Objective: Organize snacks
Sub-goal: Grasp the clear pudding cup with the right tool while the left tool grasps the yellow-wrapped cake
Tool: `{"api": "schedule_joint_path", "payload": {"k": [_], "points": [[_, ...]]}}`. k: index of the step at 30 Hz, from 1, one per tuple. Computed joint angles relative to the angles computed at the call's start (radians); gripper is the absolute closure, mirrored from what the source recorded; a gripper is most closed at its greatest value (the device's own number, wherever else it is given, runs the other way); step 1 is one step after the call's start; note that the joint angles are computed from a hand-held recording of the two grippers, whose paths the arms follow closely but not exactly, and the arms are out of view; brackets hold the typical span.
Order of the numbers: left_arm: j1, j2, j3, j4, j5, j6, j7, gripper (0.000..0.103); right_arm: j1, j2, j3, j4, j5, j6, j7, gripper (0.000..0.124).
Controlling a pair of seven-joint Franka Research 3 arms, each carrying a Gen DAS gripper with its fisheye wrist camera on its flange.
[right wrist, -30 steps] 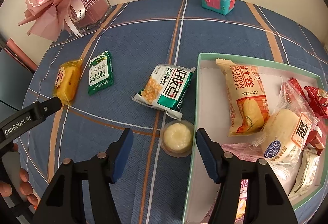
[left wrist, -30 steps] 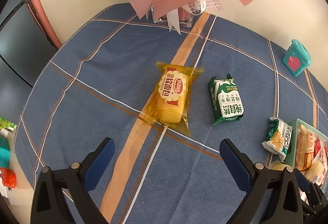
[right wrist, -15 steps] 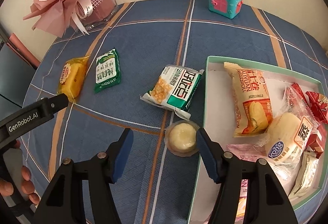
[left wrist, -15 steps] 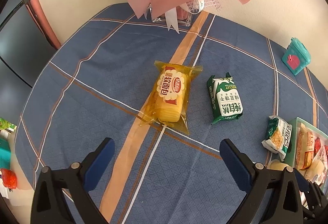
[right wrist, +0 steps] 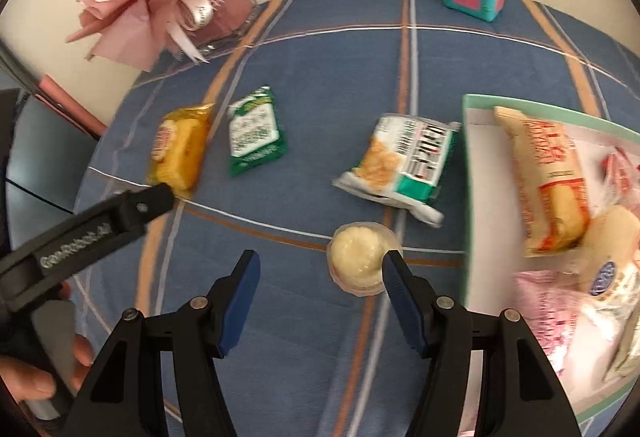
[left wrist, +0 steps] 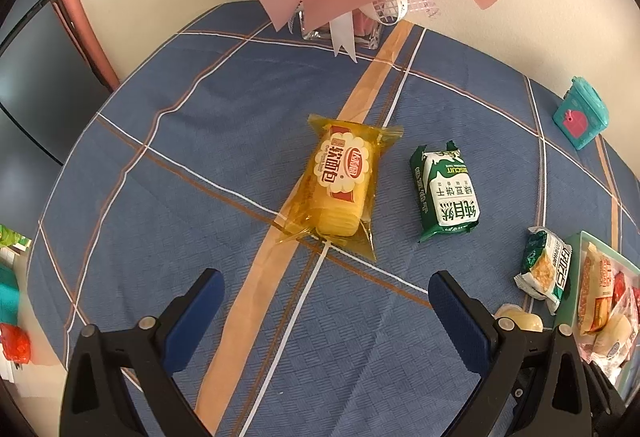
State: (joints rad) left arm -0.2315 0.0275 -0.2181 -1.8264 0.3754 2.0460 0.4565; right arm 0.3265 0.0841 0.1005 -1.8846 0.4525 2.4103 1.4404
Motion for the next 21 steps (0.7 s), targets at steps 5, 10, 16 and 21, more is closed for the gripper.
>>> {"api": "schedule_joint_path", "payload": {"k": [5,10,16,21], "points": [[0.005,-0.008,0.003,-0.015,-0.015,0.011,-0.002,0.000,0.013,0.007,0.001,0.002,-0.060,0.016,0.041,0.064],[0.008,-0.004,0.003,-0.018,-0.033,0.021,0.008,0.000,0.017,0.027,-0.003,0.014,-0.110,0.002,0.090,0.067],[0.018,0.007,0.011,-0.008,-0.047,0.032,0.037,0.000,0.024,0.062,-0.007,0.045,-0.179,-0.001,0.149,0.070],[0.028,0.027,0.019,0.016,-0.013,0.048,0.064,0.000,0.041,0.088,-0.012,0.074,-0.264,-0.004,0.190,0.073]]}}
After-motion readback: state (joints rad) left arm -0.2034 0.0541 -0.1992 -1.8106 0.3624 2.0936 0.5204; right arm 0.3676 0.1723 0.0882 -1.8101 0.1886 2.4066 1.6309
